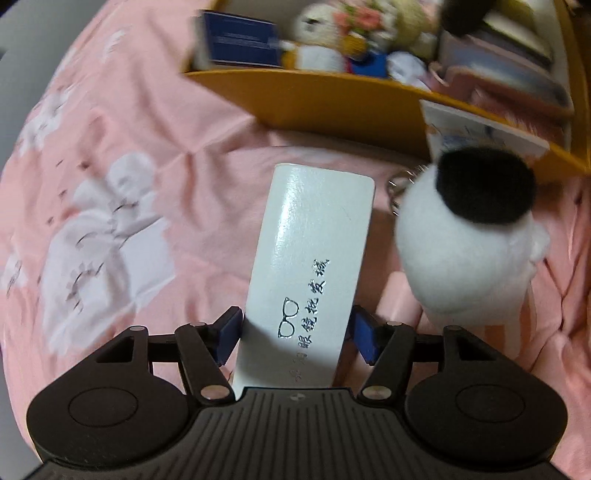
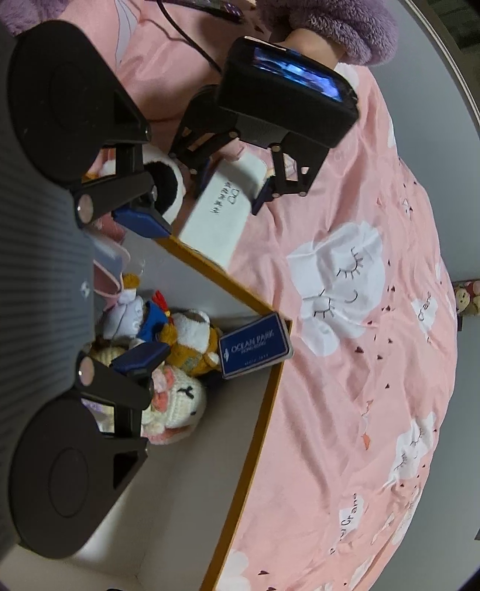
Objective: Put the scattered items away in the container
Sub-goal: 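Grasp the white glasses case with the left tool while the right grasps the white plush, then carry the glasses case and white plush over the white box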
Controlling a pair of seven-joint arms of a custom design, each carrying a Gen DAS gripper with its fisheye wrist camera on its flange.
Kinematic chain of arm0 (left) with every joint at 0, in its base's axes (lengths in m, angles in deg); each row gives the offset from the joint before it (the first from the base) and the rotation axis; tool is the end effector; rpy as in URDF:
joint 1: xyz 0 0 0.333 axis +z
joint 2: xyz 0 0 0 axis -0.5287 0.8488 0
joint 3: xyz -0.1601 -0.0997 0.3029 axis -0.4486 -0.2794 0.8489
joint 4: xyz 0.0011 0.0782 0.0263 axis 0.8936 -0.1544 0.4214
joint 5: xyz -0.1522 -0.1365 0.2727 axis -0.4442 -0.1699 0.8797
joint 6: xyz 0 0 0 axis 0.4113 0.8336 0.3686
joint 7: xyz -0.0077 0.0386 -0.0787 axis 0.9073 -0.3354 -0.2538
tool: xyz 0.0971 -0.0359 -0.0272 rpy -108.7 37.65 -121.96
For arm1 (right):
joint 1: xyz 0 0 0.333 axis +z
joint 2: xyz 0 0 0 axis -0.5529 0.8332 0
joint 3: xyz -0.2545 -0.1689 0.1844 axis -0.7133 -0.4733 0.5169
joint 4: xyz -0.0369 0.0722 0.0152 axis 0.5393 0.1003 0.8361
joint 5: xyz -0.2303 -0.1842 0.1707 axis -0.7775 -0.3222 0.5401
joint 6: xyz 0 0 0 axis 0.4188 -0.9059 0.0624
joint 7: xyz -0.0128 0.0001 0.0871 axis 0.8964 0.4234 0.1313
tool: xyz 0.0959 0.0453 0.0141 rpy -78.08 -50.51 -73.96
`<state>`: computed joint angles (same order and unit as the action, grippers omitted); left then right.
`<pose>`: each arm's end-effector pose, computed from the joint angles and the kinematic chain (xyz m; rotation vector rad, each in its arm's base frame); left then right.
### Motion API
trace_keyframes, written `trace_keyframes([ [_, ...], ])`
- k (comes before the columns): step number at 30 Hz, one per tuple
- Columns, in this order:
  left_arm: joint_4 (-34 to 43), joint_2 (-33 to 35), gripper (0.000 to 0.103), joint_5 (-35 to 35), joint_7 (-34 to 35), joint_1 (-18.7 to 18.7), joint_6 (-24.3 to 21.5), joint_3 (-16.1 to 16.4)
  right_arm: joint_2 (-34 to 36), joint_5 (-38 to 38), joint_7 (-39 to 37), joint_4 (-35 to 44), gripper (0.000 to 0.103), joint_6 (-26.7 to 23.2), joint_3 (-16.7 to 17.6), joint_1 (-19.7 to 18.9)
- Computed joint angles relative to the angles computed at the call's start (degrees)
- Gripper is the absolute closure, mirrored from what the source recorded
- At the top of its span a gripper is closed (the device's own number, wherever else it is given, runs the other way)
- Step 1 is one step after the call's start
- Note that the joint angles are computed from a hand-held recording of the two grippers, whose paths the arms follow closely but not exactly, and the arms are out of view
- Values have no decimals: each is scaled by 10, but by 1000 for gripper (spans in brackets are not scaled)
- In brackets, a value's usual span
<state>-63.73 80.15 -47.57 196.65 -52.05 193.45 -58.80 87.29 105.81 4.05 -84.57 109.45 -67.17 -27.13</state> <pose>0.7045 -0.3109 0.3547 -0.5057 2.7045 -0.1147 0.6706 0.1671 0.4464 -2.2873 1.1174 -0.2389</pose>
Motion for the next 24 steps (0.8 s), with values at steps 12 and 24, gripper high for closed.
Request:
trace_keyframes([
  [12,-116,-107,33,-58,-218,20,89,-5,-20,52,-48,-21,49,-25,21,-4],
  [24,-291,-224,33,-124,-387,48,226,-17,-9,90,-97,-26,52,-33,22,19],
])
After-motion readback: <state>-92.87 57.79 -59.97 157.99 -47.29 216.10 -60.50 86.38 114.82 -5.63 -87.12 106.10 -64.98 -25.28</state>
